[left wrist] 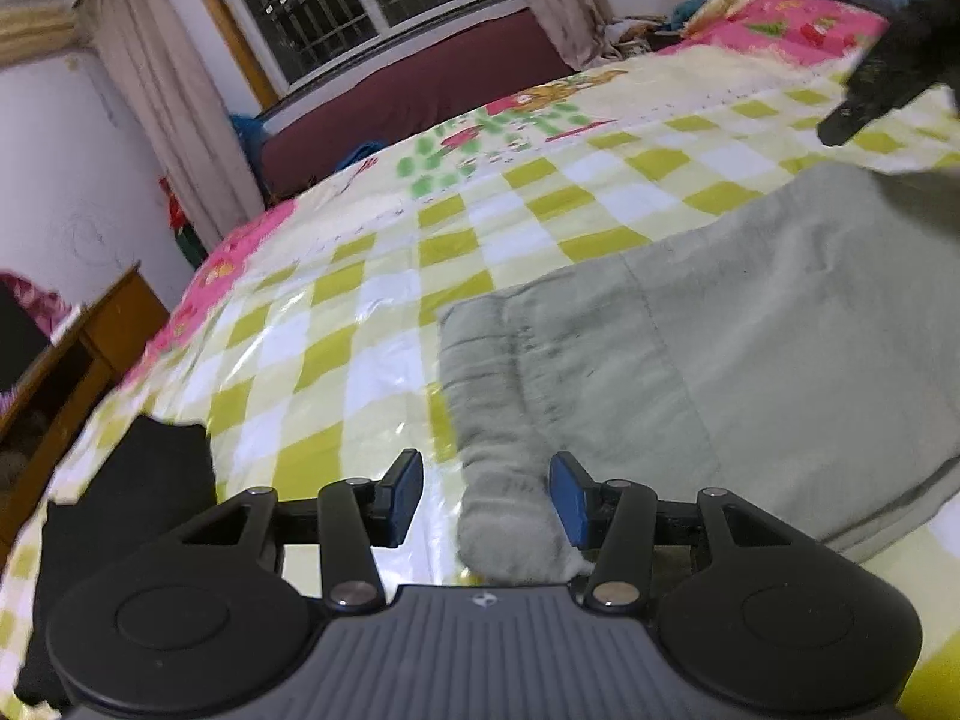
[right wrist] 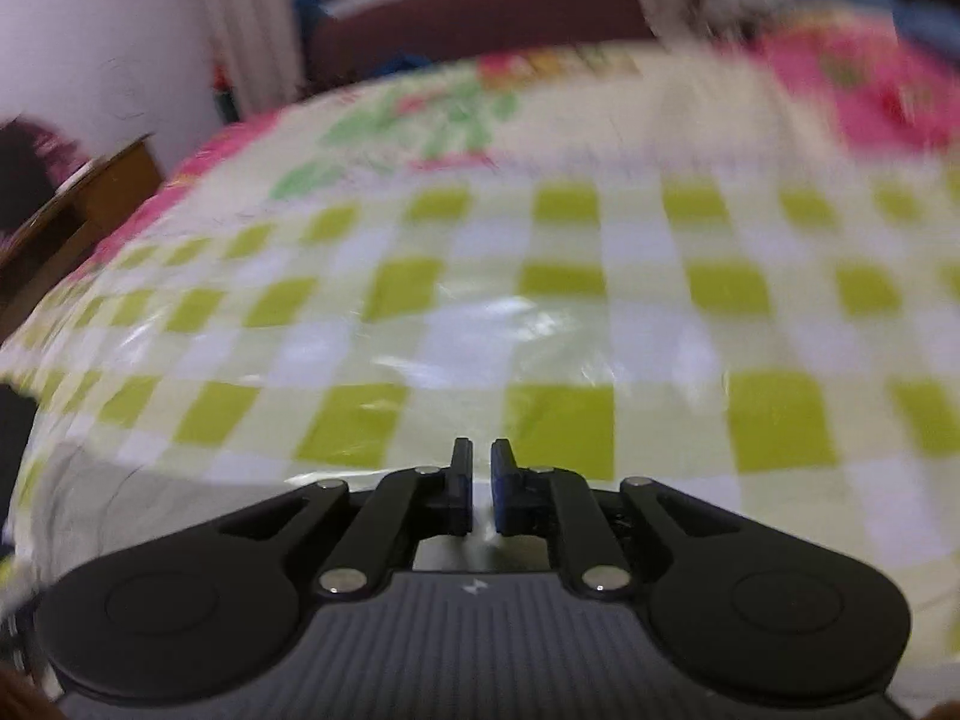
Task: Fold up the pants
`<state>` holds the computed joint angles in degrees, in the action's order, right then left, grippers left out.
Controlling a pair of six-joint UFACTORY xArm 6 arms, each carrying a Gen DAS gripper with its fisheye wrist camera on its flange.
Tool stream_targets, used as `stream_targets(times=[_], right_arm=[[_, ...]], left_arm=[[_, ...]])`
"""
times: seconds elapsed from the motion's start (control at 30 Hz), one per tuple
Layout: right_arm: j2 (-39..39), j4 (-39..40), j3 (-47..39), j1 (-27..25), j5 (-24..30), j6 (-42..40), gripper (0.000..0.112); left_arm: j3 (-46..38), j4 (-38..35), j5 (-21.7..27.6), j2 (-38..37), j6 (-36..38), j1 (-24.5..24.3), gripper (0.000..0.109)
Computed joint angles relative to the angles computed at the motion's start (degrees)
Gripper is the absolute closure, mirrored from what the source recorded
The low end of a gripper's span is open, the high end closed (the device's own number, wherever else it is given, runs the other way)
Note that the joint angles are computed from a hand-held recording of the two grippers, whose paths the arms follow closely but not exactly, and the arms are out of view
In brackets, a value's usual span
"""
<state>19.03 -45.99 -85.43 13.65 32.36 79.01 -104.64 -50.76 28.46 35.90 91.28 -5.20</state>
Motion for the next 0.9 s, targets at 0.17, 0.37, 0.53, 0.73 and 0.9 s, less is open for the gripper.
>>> stream_targets(times=[0.17,0.37,0.53,0.73,0.9], right_arm=[[-0.4,3.9,0.6,6.5,-7.0,-10.8,0.084],[7.7,18.9,-6.1,14.3,-11.6,-35.2,0.062],[14.4,19.7,-16.4,17.2,-1.9,-44.7,0.048],[19.2,14.0,-23.5,18.5,4.2,-43.7,0.061],[22.8,18.4,-29.3,18.2,6.8,-36.9,0.096]], left_arm=[[0.9,-0.8,3.7,-1.7,-0.6,2.1,0.047],[-1.0,3.3,7.3,0.1,-3.3,2.8,0.045],[-6.2,4.2,15.4,2.0,-8.7,4.9,0.046],[-8.5,5.8,22.2,3.7,-13.2,6.5,0.047],[-3.5,3.7,18.9,0.6,-8.1,6.6,0.061]])
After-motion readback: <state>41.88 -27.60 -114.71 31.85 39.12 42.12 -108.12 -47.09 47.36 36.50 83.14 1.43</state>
